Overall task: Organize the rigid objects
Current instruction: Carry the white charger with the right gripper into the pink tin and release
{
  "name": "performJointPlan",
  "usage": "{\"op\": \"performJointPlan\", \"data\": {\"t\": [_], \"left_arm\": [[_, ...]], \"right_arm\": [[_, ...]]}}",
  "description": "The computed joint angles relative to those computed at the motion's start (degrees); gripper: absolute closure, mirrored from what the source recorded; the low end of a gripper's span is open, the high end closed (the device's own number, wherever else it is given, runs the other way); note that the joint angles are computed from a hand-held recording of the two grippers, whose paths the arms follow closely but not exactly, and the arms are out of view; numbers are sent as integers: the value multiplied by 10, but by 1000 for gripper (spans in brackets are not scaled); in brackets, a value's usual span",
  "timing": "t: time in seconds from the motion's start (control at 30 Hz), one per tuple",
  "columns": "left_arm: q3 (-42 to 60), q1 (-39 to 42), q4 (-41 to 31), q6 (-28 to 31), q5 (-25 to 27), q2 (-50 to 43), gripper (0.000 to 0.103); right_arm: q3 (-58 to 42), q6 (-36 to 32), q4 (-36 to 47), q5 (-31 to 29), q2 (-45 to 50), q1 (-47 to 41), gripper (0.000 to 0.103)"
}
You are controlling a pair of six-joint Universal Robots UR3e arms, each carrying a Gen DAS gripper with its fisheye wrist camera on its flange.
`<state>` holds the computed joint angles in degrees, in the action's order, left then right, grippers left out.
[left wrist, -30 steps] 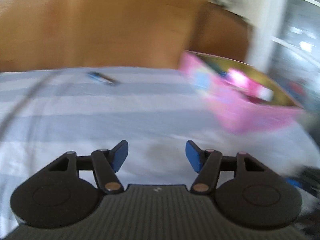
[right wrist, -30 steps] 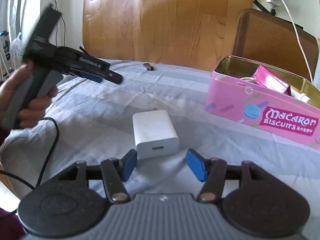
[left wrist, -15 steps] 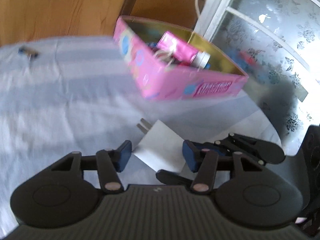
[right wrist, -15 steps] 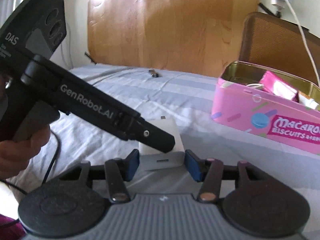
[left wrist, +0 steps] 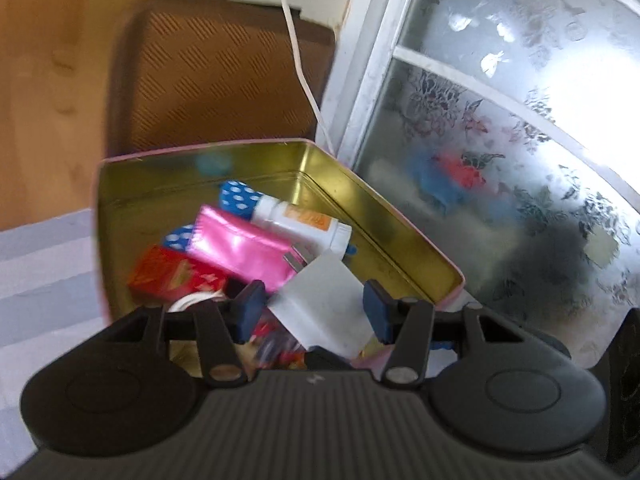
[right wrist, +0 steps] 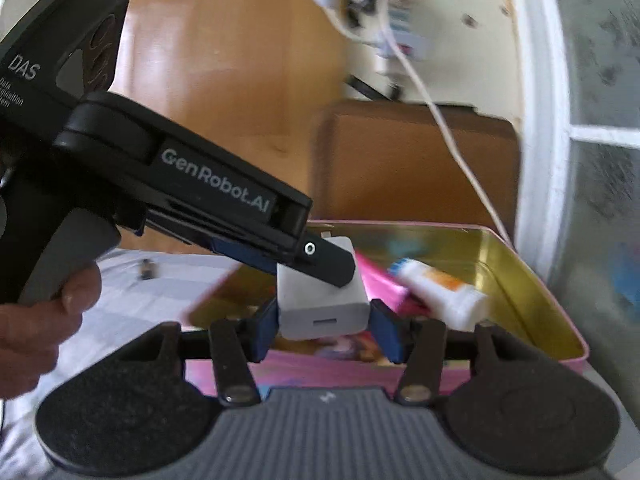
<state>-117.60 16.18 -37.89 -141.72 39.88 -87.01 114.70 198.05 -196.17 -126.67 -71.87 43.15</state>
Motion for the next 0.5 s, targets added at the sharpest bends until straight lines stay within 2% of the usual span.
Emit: {"op": "performJointPlan", "data": {"t": [0.1, 0.23, 0.33, 0.4, 0.5], "left_arm": [[35, -43, 49, -49, 21, -69, 47], [61, -88, 104, -104, 71, -121, 46], [47, -95, 145, -122, 85, -119, 46], [35, -80, 130, -113, 71, -95, 46], [-9, -63, 171, -99, 84, -45, 46]], "right_arm": [[27, 8, 6, 32, -14, -52, 53], [19, 9, 25, 39, 4, -89, 53], [-16, 25, 49, -12, 36, -94, 51], [-15, 39, 46, -34, 42, -91, 49], [-7, 68, 38, -70, 41, -76, 50]]}}
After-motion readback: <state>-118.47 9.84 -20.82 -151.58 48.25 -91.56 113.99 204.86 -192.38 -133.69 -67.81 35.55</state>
